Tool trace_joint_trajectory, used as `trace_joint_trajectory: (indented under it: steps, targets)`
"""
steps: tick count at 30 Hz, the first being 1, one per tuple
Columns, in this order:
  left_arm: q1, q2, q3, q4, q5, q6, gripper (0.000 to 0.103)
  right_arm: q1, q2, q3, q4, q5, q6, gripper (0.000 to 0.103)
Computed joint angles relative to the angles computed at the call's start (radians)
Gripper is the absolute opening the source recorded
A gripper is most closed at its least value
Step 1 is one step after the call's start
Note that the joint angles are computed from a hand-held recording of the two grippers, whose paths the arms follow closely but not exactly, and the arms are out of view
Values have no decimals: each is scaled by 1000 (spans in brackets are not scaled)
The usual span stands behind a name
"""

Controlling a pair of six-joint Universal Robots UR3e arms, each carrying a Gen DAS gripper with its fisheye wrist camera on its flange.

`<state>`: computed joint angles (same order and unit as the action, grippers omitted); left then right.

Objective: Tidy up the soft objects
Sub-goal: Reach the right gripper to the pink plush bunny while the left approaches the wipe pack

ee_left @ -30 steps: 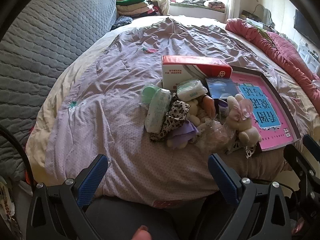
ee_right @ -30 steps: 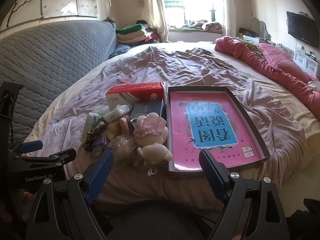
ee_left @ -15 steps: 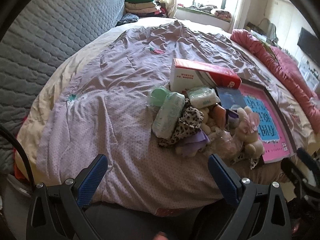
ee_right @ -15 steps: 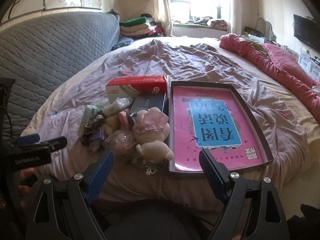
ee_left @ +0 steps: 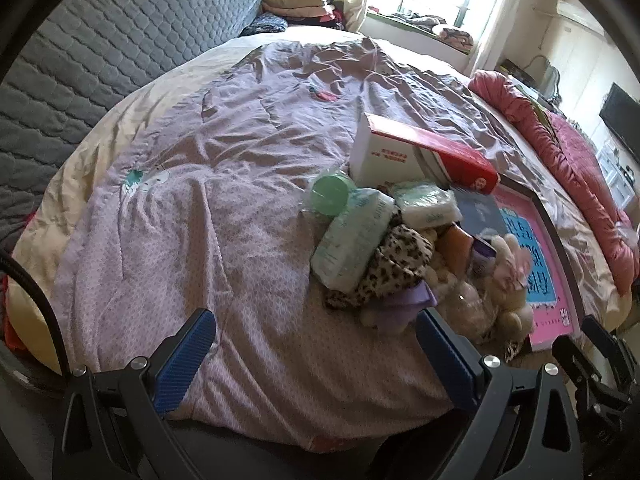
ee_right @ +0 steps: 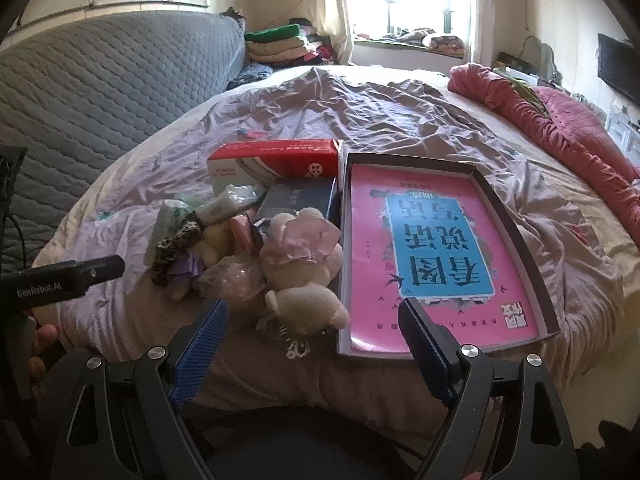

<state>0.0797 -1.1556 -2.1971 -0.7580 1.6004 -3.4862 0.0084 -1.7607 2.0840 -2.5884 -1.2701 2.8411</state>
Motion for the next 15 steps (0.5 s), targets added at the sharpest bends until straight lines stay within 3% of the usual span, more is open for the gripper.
trace_joint_trajectory:
  steps: [15]
  targets:
    - [86,-164,27,132,-57,8,100,156,287,-122,-152,-208,-10,87]
